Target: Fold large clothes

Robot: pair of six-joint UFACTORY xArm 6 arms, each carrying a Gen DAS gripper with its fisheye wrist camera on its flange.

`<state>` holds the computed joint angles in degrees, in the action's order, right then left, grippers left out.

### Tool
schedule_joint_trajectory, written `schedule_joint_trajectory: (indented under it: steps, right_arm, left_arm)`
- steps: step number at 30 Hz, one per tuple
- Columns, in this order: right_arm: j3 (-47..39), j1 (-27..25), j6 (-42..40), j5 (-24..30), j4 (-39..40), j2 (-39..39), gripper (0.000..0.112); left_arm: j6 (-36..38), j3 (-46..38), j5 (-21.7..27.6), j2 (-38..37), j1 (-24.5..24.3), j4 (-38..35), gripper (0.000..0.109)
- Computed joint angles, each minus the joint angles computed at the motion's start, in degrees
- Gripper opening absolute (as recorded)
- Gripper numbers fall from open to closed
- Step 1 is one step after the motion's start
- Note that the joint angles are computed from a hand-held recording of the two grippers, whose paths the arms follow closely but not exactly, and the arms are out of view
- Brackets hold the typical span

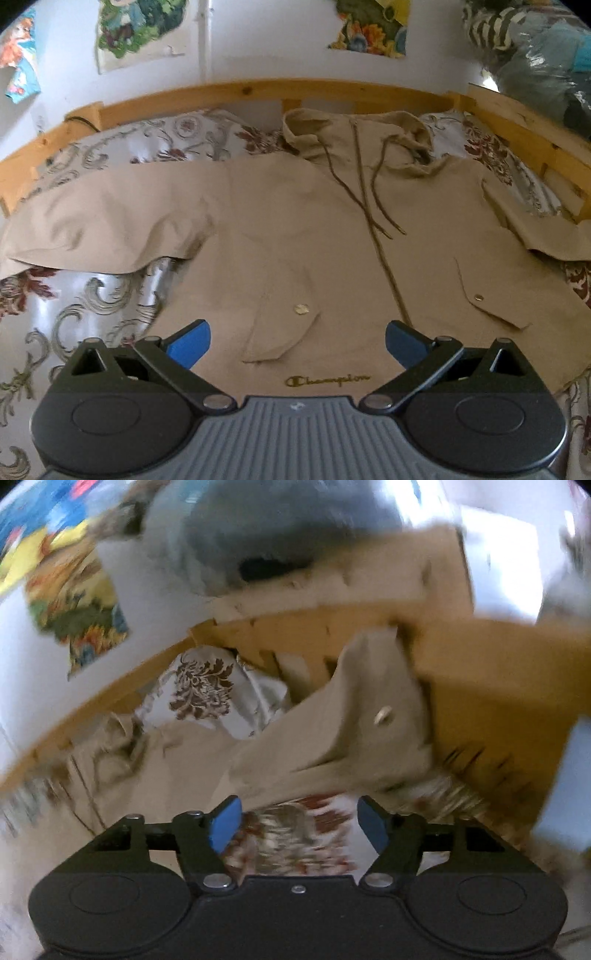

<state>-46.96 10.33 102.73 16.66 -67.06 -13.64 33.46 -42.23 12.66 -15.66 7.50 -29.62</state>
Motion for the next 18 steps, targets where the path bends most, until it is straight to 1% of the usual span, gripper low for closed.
schedule_joint_trajectory:
  steps: [3, 5, 6, 8, 9, 10, 11, 13, 14, 15, 16, 18]
  right_arm:
    - [-3.4, -1.9, 13.8, -6.3, -2.5, 5.8, 0.066]
    - [-6.5, -2.8, 24.3, -9.6, -5.9, 10.2, 0.066]
    - [-7.7, -2.5, 27.1, -9.3, -5.9, 11.7, 0.066]
    - [-10.4, -1.7, 36.2, -6.7, -10.4, 14.0, 0.065]
    - [-11.9, -1.1, 42.1, -4.5, -14.3, 14.8, 0.057]
    - [-12.7, -0.2, 45.9, -1.8, -16.4, 15.1, 0.044]
    - [-13.4, 0.8, 47.6, 1.1, -16.1, 15.3, 0.039]
    - [-15.1, 2.3, 48.0, 5.0, -15.5, 16.2, 0.017]
    - [-16.0, 3.6, 45.1, 8.0, -14.1, 16.6, 0.011]
    - [-17.8, 5.1, 39.9, 11.7, -12.6, 17.5, 0.009]
    - [-19.5, 6.5, 35.0, 15.0, -12.7, 18.2, 0.008]
    - [-25.5, 10.6, 23.1, 22.7, -15.4, 21.4, 0.005]
  left_arm:
    - [2.7, -0.2, 0.2, 0.7, -0.2, -2.0, 0.102]
    - [2.5, -0.1, 0.8, 0.8, -0.1, -1.5, 0.102]
    - [1.9, -0.2, 1.3, 0.7, 0.0, -0.9, 0.102]
    - [1.6, -0.2, 2.4, 0.3, 0.4, -0.9, 0.102]
    - [1.7, -0.3, 2.6, 0.1, 0.6, -1.4, 0.102]
    - [1.6, -0.4, 2.7, -0.1, 0.7, -1.9, 0.102]
    - [1.7, -0.5, 2.8, -0.4, 0.9, -2.3, 0.102]
    - [1.2, -0.4, 2.7, -1.0, 1.3, -2.7, 0.102]
    - [1.5, -0.6, 2.9, -1.1, 1.5, -3.4, 0.102]
    - [1.9, -0.7, 3.0, -1.2, 1.7, -4.3, 0.102]
    - [2.4, -1.0, 3.1, -1.2, 1.9, -5.2, 0.102]
    - [3.0, -1.6, 3.2, -0.9, 2.3, -6.7, 0.102]
